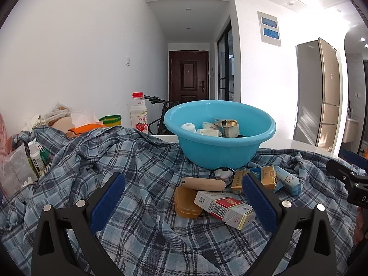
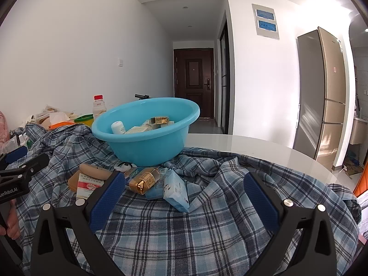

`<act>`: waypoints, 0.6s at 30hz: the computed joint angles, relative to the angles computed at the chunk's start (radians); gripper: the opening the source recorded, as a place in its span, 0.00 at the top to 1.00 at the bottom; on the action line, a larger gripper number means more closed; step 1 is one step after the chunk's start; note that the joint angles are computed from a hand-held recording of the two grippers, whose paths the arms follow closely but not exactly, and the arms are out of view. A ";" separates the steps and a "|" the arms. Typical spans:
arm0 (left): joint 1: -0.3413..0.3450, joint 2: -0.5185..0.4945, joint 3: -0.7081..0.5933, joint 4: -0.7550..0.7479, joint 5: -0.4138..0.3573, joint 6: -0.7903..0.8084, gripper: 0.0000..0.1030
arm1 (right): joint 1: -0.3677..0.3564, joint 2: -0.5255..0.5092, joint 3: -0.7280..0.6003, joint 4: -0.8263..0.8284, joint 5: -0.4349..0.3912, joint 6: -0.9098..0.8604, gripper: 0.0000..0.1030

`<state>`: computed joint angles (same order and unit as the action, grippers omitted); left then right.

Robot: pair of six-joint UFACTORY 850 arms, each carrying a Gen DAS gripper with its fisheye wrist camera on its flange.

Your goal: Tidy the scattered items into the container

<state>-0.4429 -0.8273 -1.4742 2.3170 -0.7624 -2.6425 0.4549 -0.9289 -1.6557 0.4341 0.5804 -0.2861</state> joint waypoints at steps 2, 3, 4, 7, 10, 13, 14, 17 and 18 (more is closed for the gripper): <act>-0.008 -0.002 -0.017 -0.040 -0.008 0.077 0.00 | -0.005 -0.001 -0.016 0.009 -0.033 0.017 0.01; -0.009 0.004 -0.017 -0.036 -0.010 0.083 0.00 | -0.009 -0.003 -0.035 0.012 -0.073 0.024 0.01; -0.007 0.013 -0.018 -0.026 0.005 0.082 0.00 | -0.012 -0.004 -0.052 0.025 -0.108 0.018 0.01; 0.004 0.035 -0.050 -0.061 0.091 0.127 0.00 | -0.021 -0.001 -0.108 0.086 -0.211 -0.051 0.01; 0.015 0.050 -0.101 -0.148 0.168 0.211 0.00 | -0.032 0.009 -0.161 0.130 -0.278 -0.116 0.01; 0.020 0.066 -0.142 -0.205 0.192 0.289 0.00 | -0.037 0.024 -0.201 0.152 -0.297 -0.159 0.01; 0.020 0.067 -0.162 -0.232 0.194 0.331 0.00 | -0.038 0.026 -0.219 0.167 -0.307 -0.184 0.01; 0.019 0.063 -0.236 -0.322 0.205 0.463 0.00 | -0.035 0.026 -0.283 0.232 -0.335 -0.286 0.01; 0.019 0.060 -0.263 -0.356 0.210 0.510 0.00 | -0.033 0.027 -0.300 0.250 -0.341 -0.315 0.01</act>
